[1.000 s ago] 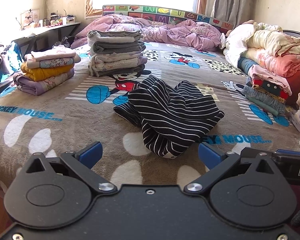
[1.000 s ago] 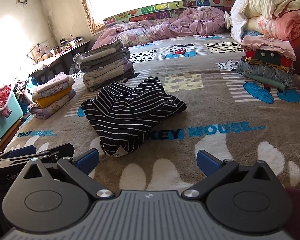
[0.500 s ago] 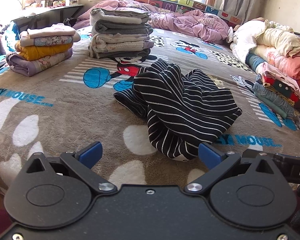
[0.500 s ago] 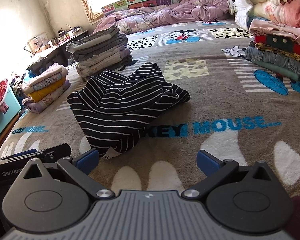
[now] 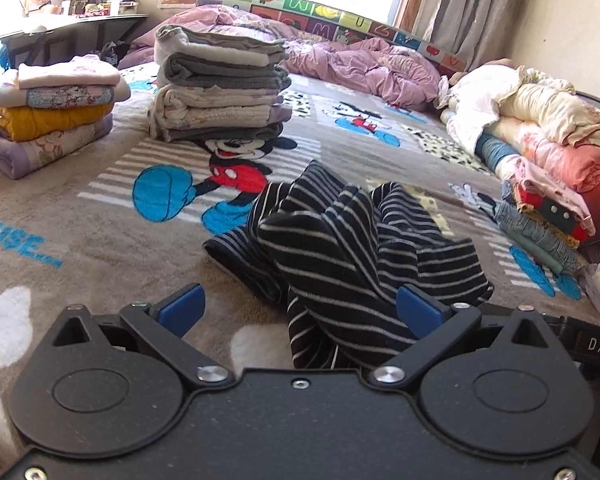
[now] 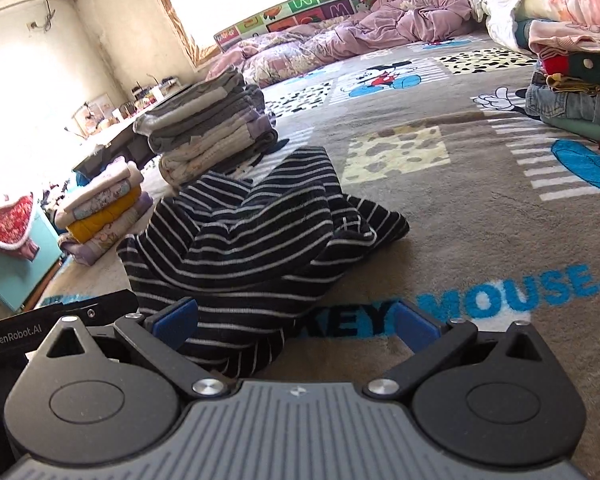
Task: Fold clothes
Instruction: 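Lower both grippers onto the striped garment and close them on the fabric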
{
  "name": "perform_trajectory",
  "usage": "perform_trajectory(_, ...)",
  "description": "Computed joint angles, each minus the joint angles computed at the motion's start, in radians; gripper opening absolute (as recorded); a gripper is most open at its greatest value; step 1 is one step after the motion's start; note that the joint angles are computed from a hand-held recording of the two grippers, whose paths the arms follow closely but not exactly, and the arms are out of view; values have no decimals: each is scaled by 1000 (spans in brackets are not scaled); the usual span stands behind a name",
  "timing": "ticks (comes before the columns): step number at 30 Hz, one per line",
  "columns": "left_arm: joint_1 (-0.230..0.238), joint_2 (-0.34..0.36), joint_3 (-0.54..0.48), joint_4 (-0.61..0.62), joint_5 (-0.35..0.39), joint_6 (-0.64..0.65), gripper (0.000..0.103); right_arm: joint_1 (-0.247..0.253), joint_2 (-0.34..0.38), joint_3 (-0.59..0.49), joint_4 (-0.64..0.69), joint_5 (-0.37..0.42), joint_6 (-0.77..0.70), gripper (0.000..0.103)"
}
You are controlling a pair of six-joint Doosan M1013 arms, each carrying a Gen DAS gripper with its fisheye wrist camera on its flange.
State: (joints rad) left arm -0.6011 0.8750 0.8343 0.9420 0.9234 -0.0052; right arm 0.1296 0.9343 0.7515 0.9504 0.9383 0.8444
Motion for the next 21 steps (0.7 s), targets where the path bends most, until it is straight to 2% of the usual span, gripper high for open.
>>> perform_trajectory(3,15,8,-21,2,-34,75,103,-3,34,-46,67,-6,-39,103)
perform_trajectory(6,21,38,-73,22,-9,146,102,0,67,-100,90,-7,-98,103)
perform_trajectory(10,29,32,-34,69,-81,145,101,-3,108,-152,174,12,-204,103)
perform_trajectory(13,29,30,-12,134,-115,154,93,-7,118,-152,239,29,-314,103)
perform_trajectory(14,28,28,-6,164,-127,162,91,-8,120,-149,262,36,-357,100)
perform_trajectory(16,27,26,4,207,-152,184,90,-9,123,-148,286,56,-436,87)
perform_trajectory(17,29,27,3,205,-167,205,90,-9,128,-159,278,75,-456,75)
perform_trajectory(18,33,29,-1,187,-183,230,90,-8,134,-171,266,91,-469,68)
perform_trajectory(19,38,32,-4,167,-200,251,87,-6,139,-181,245,93,-462,68)
perform_trajectory(21,47,34,-5,118,-236,301,68,-5,149,-196,224,96,-445,68)
